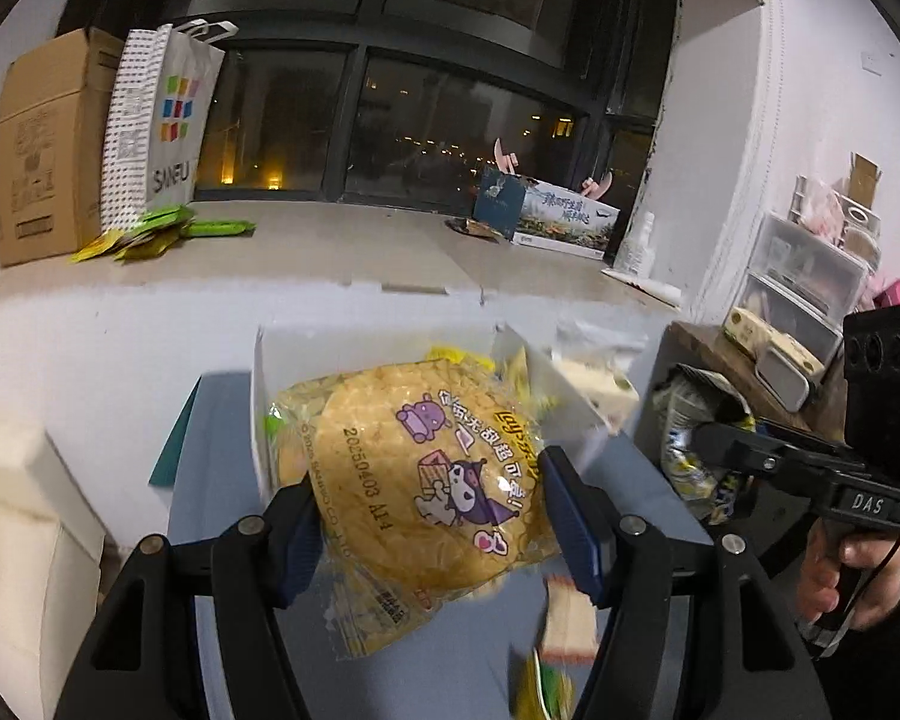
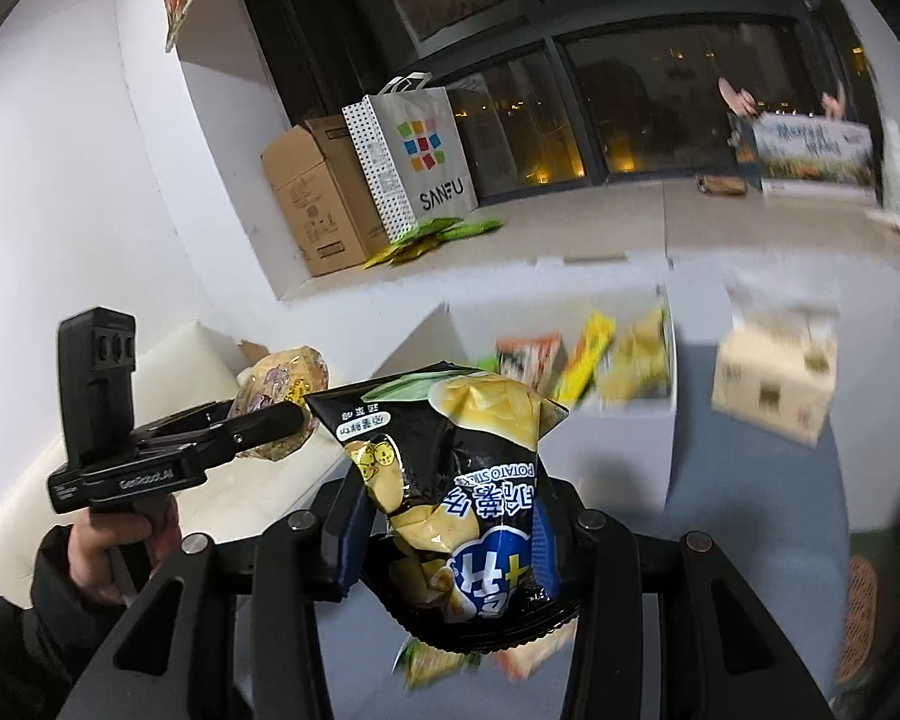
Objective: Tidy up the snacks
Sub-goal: 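Lower both held bags into the white box and open both tools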
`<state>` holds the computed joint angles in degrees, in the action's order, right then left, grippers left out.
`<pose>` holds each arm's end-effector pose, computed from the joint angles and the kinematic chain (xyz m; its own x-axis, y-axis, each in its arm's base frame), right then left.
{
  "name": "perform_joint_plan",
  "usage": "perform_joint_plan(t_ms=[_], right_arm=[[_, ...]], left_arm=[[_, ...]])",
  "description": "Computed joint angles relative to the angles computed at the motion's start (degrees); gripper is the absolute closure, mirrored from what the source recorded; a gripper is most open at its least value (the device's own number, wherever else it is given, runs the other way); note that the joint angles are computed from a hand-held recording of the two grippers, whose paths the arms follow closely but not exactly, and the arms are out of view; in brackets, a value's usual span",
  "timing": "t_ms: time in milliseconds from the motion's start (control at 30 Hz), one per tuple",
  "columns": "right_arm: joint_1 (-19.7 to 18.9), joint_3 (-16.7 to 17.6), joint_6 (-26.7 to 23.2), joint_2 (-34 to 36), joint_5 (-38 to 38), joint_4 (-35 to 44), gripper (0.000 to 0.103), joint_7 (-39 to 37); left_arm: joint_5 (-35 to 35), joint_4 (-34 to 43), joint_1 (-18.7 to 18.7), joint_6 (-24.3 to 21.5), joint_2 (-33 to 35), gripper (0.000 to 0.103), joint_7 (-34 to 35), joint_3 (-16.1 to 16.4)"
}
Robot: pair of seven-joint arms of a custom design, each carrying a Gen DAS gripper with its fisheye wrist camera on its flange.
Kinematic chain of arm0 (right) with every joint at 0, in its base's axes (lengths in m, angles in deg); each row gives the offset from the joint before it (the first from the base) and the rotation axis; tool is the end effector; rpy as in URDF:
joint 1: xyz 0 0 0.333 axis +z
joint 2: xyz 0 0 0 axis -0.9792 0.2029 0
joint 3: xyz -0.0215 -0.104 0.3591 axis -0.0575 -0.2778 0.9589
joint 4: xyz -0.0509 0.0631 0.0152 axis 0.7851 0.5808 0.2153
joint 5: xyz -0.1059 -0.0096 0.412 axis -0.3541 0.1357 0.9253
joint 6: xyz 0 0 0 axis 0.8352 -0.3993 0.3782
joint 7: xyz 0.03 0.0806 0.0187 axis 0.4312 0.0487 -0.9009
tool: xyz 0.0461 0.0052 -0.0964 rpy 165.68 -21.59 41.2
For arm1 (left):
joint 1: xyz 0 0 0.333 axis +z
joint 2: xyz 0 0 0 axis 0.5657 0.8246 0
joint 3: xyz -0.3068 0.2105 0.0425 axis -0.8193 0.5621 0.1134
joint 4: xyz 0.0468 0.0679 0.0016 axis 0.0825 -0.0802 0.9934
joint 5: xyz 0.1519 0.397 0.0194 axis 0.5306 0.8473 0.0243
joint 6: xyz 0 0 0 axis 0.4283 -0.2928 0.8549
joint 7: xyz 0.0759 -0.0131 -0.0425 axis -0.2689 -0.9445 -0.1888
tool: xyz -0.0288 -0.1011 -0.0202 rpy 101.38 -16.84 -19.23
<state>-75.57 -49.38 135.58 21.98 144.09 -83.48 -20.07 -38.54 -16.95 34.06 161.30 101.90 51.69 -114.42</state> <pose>0.6459 0.0151 0.5067 0.4789 -0.8192 -0.3155 -0.5473 0.0024 -0.8369 0.6766 -0.2583 0.5356 -0.3642 -0.9059 0.2161 -0.5559 0.0253 -0.8309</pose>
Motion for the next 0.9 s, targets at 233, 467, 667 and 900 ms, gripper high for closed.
perform_joint_plan(t_ms=[233,467,667,900], right_arm=[[0.7,1.4,4.7,14.0,-15.9,19.0,0.056,19.6],[0.8,1.3,2.9,23.2,-31.9,30.2,0.054,33.8],[-1.5,4.4,5.6,24.1,-36.5,30.4,0.0,35.7],[-6.1,9.9,9.6,22.9,-36.8,27.9,0.0,36.0]], left_arm=[[7.0,23.5,-9.3,-12.3,14.4,0.033,-6.8,11.2],[10.4,42.1,-11.6,-25.1,26.0,0.02,-10.5,14.3],[13.1,40.6,-12.5,-25.0,25.4,0.0,-14.7,16.8],[15.8,34.4,-12.4,-20.5,21.1,0.0,-14.9,16.6]])
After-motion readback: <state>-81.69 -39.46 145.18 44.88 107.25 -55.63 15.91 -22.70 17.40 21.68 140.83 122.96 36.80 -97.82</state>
